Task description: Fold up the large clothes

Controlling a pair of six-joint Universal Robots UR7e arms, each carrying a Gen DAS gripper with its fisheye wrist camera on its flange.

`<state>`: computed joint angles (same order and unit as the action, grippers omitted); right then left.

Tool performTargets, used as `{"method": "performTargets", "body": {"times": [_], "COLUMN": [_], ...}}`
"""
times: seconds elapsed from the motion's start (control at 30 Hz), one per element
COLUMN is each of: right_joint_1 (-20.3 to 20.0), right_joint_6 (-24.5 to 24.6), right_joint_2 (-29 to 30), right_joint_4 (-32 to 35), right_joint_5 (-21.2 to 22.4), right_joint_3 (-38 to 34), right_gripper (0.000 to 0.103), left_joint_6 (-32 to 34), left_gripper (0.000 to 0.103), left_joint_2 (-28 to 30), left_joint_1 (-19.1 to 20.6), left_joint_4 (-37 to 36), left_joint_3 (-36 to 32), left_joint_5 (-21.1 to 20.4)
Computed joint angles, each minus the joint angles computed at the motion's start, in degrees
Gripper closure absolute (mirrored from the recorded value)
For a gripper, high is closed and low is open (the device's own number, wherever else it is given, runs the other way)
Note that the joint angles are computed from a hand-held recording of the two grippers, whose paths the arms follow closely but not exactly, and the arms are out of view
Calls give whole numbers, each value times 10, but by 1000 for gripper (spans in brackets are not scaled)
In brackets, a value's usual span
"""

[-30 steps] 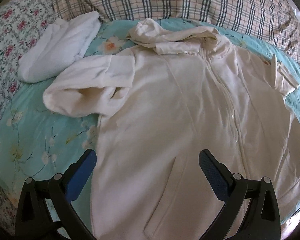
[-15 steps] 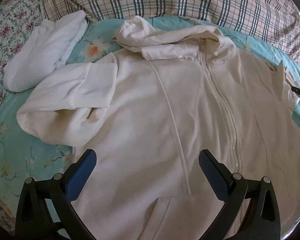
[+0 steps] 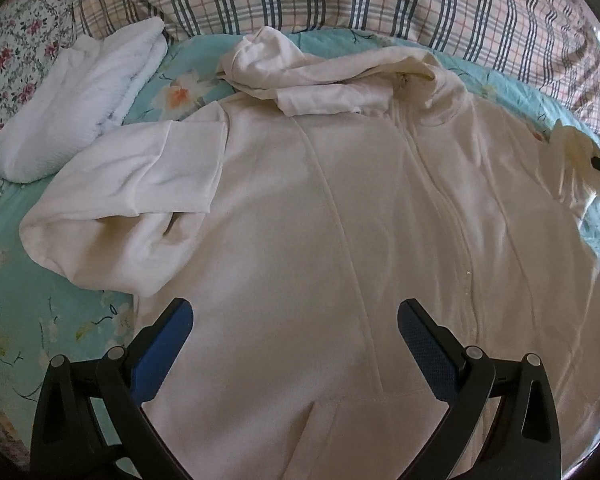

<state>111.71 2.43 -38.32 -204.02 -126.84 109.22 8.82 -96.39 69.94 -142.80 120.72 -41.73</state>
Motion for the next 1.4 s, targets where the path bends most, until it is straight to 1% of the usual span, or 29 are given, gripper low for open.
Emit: {"method": "performTargets", "body": {"times": [0.07, 0.13, 0.23, 0.33, 0.43, 0.57, 0.67, 0.7, 0.73, 0.77, 0.83, 0.87, 0.9, 1.0, 1.03, 1.07, 1.1, 1.13, 1.17, 1.2, 1.23, 1.27, 1.3, 1.33, 1.37, 1.4], "right_joint_1": [15, 26, 35, 44, 44, 48, 42, 39, 36, 32, 29, 27, 27, 39, 43, 47, 53, 59, 64, 69, 74, 78, 84, 88, 90, 91], "right_joint_6": [35, 59, 94, 100, 118, 138, 148, 152, 158, 166, 189, 197, 197, 193, 196, 197, 198, 200, 202, 205, 207, 207, 206, 207, 208, 211], "right_joint_2": [9, 27, 67, 116, 166, 230, 258, 269, 275, 278, 274, 267, 256, 215, 198, 182, 165, 146, 135, 118, 102, 91, 75, 62, 44, 34], "right_joint_4": [0, 12, 60, 129, 185, 240, 262, 269, 270, 280, 293, 284, 267, 203, 175, 146, 117, 82, 62, 40, 20, 7, -5, -7, -5, -3], "right_joint_5": [78, 138, 242, 281, 332, 372, 397, 405, 412, 415, 409, 411, 408, 357, 340, 322, 298, 267, 245, 215, 183, 159, 125, 94, 59, 39], "right_joint_3": [6, -7, -62, -144, -221, -303, -337, -354, -360, -365, -364, -351, -333, -268, -241, -214, -188, -154, -134, -109, -85, -69, -50, -36, -18, -9], "right_gripper": [98, 98, 98, 98, 98, 97, 97, 94, 93, 89, 78, 71, 70, 70, 70, 70, 69, 69, 68, 68, 68, 68, 68, 67, 61, 56], "left_joint_6": [1, 4, 15, 23, 33, 51, 52, 50, 47, 41, 32, 24, 20, 26, 26, 30, 38, 48, 58, 67, 73, 75, 77, 86, 93, 98], "left_gripper": [1, 1, 1, 1, 1, 1, 1, 1, 1, 1, 1, 1, 1, 2, 7, 13, 33, 53, 63, 89, 98, 98, 98, 99, 99, 99], "left_joint_2": [-9, -18, -32, -40, -40, -25, 4, 19, 31, 47, 71, 85, 92, 113, 118, 123, 128, 134, 138, 140, 141, 139, 136, 132, 127, 125], "left_joint_1": [0, -1, -1, 3, 10, 34, 58, 70, 78, 87, 98, 105, 107, 107, 106, 105, 102, 96, 91, 88, 83, 79, 74, 69, 66, 70], "left_joint_4": [5, 8, 7, 13, 15, 2, 0, 1, 4, 10, 21, 30, 33, 13, 10, 5, -6, -17, -26, -34, -36, -34, -43, -64, -78, -85], "left_joint_3": [2, 4, 8, 6, 1, -15, -38, -50, -60, -71, -90, -103, -109, -118, -121, -123, -121, -117, -114, -113, -112, -113, -112, -107, -106, -113], "left_joint_5": [-11, -20, -34, -49, -61, -101, -136, -156, -167, -174, -190, -200, -207, -218, -222, -227, -224, -212, -204, -200, -193, -185, -169, -147, -131, -115]}}
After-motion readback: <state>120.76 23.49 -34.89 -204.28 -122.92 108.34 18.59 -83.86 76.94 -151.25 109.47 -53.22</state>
